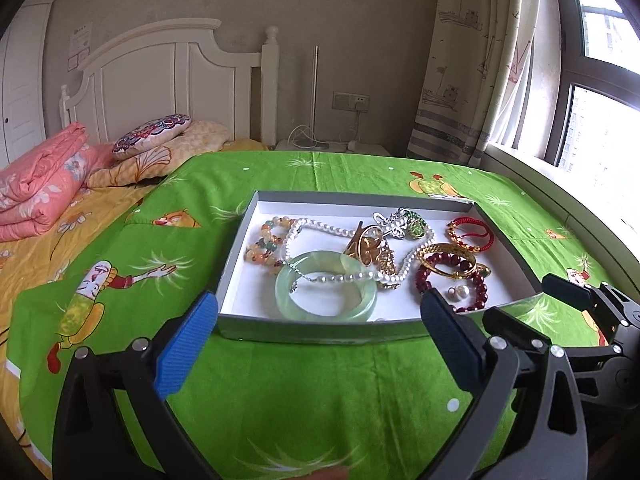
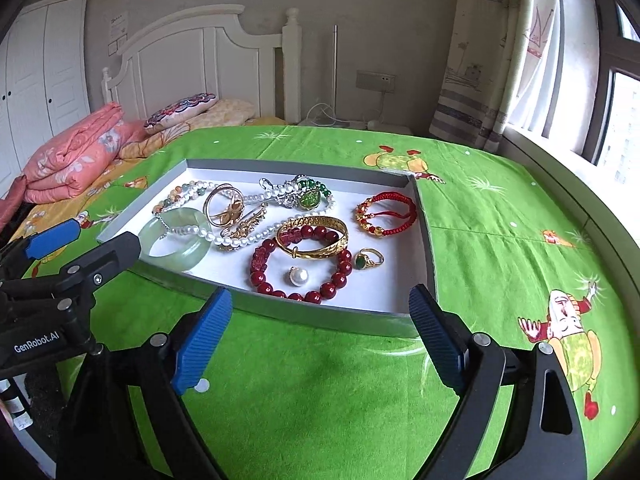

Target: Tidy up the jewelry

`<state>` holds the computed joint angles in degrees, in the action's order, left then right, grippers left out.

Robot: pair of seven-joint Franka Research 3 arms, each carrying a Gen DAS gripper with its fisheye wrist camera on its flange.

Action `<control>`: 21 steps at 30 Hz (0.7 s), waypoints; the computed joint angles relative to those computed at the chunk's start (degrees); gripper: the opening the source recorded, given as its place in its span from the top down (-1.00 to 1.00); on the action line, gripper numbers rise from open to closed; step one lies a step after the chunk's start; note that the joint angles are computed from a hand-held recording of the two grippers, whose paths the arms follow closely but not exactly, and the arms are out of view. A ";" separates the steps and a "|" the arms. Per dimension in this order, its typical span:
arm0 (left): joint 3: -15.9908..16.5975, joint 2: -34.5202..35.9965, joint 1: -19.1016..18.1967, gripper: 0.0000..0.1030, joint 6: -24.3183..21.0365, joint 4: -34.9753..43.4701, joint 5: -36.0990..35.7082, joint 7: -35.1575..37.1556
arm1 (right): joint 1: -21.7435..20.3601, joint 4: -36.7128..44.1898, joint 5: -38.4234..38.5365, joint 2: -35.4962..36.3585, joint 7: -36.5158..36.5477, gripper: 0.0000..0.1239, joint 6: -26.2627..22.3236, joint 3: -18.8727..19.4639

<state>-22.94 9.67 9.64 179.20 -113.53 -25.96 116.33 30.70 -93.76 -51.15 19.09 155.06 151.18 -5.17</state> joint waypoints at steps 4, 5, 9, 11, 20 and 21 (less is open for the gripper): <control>2.19 0.67 -1.08 -0.95 -1.69 0.55 1.70 -2.16 | 0.83 -0.34 -0.68 -0.29 2.63 -0.39 -1.64 -0.14; 5.13 0.71 -3.41 -0.95 -2.05 0.48 5.51 -5.57 | 1.07 -0.54 -1.76 -0.46 3.94 -0.39 -1.82 -0.40; 8.48 0.32 -6.62 -0.95 1.01 -1.38 14.47 -10.22 | -0.04 -1.57 -2.03 -1.12 7.50 -0.39 -0.56 -0.29; 13.96 0.15 -11.42 -0.95 2.50 -2.13 22.24 -15.96 | -0.40 -2.44 -2.71 -1.67 9.78 -0.39 0.51 -0.41; 6.20 0.27 -3.60 -0.95 3.52 -2.73 26.33 -18.08 | -1.02 -2.12 -3.85 -1.51 10.34 -0.39 0.20 0.41; 5.17 0.32 -2.60 -0.95 3.47 -2.71 26.22 -17.96 | -1.01 -2.06 -3.89 -1.49 10.38 -0.39 0.05 0.41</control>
